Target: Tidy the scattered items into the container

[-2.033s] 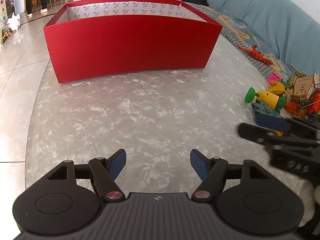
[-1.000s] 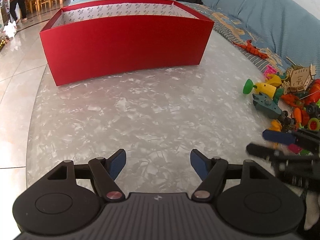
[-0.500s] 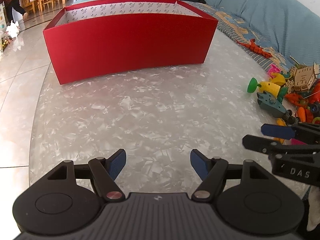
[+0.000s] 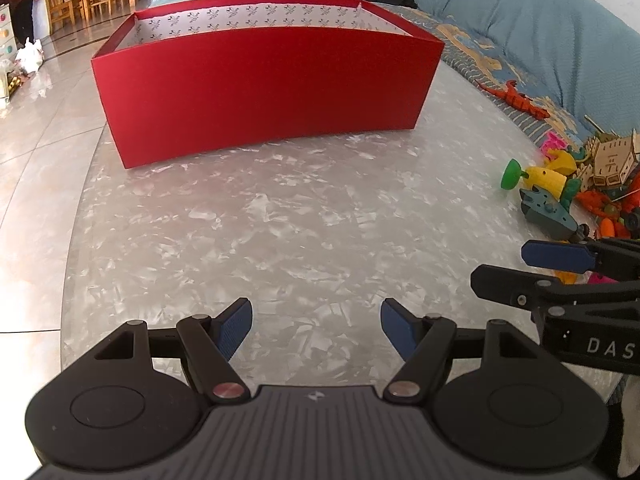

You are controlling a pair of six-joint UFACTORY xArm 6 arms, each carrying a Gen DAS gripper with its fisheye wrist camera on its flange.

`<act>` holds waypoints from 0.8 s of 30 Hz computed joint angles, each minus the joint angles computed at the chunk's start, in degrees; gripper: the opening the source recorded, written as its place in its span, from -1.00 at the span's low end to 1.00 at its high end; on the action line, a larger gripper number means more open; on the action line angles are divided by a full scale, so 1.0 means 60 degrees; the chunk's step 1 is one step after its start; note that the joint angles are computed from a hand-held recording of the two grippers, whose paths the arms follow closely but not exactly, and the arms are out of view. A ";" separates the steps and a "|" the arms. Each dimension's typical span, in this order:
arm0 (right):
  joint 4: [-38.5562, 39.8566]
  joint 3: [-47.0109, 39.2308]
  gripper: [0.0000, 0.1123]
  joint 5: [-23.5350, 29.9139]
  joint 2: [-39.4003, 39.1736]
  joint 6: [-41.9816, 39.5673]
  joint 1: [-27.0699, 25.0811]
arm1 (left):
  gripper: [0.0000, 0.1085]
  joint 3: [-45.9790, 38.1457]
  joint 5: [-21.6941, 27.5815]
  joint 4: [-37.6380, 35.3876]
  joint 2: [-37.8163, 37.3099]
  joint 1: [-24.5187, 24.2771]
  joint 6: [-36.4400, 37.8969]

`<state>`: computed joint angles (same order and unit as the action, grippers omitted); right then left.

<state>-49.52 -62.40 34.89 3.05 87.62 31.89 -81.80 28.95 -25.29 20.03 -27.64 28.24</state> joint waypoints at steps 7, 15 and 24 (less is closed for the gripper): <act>0.0471 -0.0717 0.15 0.0667 0.0395 -0.0241 0.0250 | 0.37 -0.0045 0.0127 0.0184 -0.0015 0.0115 -0.0250; 0.0812 -0.1405 0.16 0.1452 0.0746 -0.0456 0.0605 | 0.37 0.0125 0.0138 0.0169 -0.0200 0.0300 -0.0280; 0.1376 -0.1852 0.16 0.1933 0.1039 -0.0756 0.0813 | 0.38 0.0268 0.0284 0.0354 -0.0360 0.0440 -0.0338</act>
<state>-41.27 -73.51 46.49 9.28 83.09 36.77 -80.19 30.66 -23.16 17.88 -25.00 26.22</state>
